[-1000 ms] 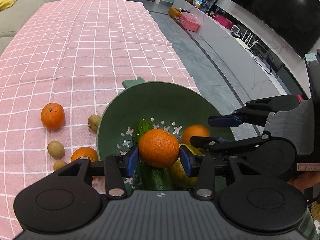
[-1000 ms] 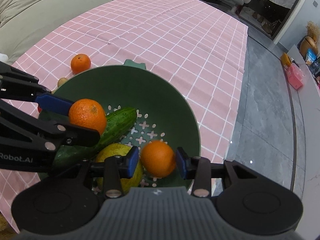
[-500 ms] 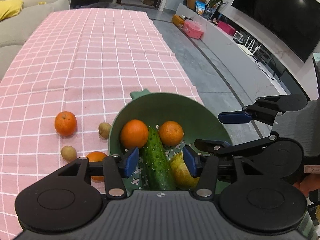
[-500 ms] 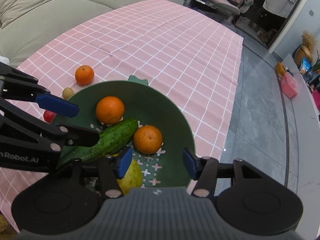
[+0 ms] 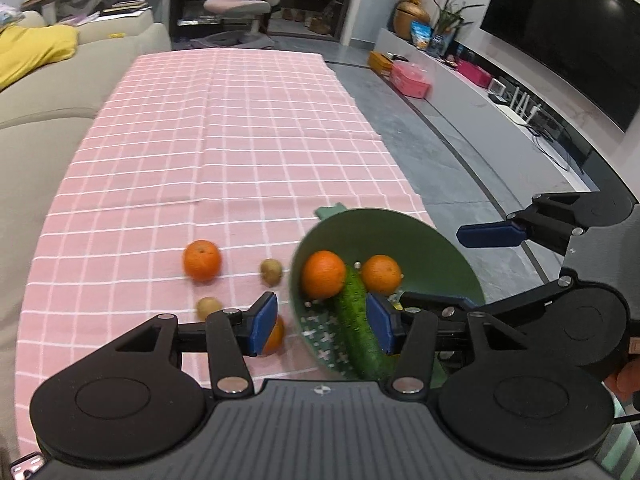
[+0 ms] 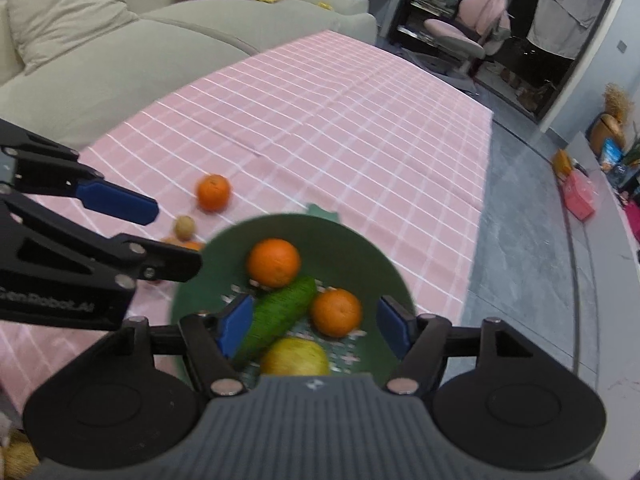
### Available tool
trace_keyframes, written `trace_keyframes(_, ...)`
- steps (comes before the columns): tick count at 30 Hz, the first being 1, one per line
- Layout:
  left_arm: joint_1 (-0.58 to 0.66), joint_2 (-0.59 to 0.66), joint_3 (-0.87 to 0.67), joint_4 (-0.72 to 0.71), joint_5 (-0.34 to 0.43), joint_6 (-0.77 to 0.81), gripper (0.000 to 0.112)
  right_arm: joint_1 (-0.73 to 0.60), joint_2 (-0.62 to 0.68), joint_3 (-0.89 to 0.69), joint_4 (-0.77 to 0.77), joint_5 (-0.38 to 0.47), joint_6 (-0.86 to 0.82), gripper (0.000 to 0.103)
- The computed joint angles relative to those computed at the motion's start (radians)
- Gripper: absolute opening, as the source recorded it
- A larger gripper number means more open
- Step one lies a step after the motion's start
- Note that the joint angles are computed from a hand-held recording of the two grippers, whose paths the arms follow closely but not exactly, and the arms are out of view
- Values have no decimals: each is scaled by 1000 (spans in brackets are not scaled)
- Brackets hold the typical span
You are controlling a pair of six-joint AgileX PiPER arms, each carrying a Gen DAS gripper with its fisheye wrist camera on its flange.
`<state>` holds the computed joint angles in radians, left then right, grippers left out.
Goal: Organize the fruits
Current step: 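Grasp the red tomato with the left tool while the right tool grasps an orange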
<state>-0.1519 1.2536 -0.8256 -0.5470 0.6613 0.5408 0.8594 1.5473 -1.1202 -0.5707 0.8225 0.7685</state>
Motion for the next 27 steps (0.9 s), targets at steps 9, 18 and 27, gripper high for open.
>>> trace_keyframes(9, 182, -49, 22, -31, 78, 109, 60, 56, 86, -106, 38, -39, -36, 66)
trace_keyframes(18, 400, 38, 8, -157, 194, 339, 60, 36, 194, -219, 156, -69, -248, 59)
trace_keyframes(27, 410, 179, -1, -176, 192, 404, 59, -29, 337, -376, 345, -38, -619, 51)
